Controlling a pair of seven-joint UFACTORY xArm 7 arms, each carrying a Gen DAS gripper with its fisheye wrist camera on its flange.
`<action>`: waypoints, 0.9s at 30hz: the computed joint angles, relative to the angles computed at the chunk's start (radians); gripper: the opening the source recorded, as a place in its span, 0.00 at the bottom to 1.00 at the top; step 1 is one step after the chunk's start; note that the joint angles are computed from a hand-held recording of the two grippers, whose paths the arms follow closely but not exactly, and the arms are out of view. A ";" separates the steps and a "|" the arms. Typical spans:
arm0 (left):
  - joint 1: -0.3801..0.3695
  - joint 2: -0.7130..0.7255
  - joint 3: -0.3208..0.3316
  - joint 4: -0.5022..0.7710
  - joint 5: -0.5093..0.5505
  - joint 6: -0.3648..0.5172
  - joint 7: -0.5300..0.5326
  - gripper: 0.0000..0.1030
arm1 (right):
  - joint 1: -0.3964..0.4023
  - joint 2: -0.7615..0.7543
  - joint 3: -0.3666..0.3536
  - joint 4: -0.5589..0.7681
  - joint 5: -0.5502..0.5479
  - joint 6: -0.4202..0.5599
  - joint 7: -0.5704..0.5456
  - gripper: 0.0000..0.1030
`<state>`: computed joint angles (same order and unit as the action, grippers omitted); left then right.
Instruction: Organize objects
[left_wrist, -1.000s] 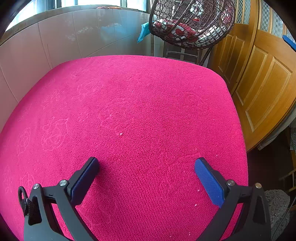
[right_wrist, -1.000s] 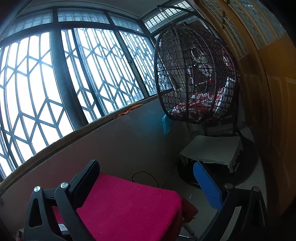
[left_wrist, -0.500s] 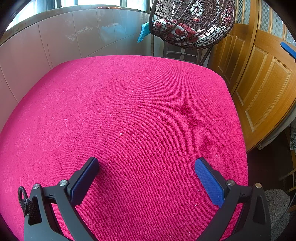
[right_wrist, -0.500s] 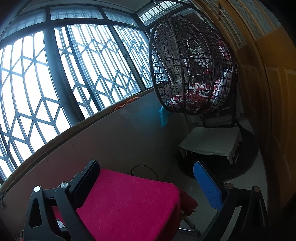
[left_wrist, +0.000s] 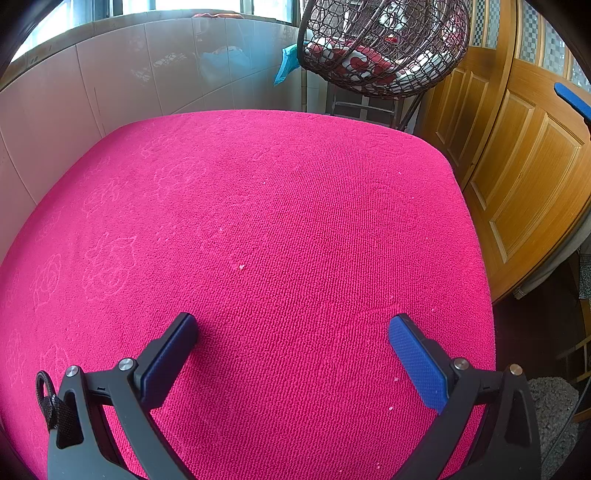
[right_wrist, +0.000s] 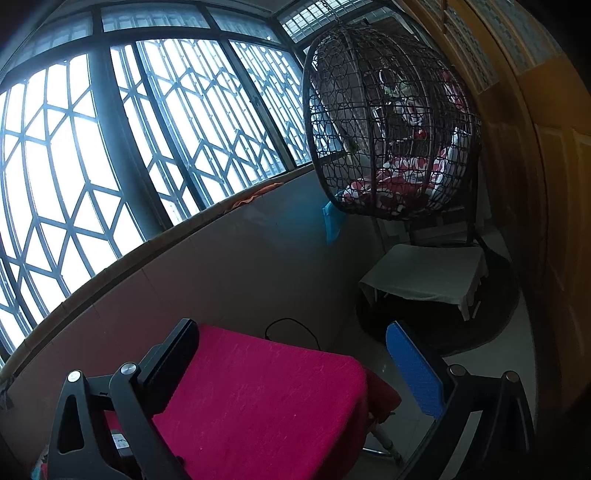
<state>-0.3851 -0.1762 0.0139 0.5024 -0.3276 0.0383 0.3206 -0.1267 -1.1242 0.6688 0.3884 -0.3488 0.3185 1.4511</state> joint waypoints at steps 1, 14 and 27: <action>0.001 0.001 -0.001 0.000 0.001 0.000 -0.001 1.00 | 0.000 -0.001 0.001 -0.001 -0.001 0.001 0.000 1.00; -0.003 0.001 0.003 0.000 -0.003 -0.001 0.005 1.00 | 0.035 0.045 -0.020 -0.001 0.003 0.000 -0.020 1.00; -0.004 0.008 0.004 0.005 -0.015 -0.003 0.019 1.00 | 0.050 0.119 -0.021 0.016 0.004 -0.009 -0.025 1.00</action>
<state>-0.3886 -0.1687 0.0181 0.5071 -0.3430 0.0355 0.3400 -0.0764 -1.0051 0.6481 0.4043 -0.3449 0.3093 1.4260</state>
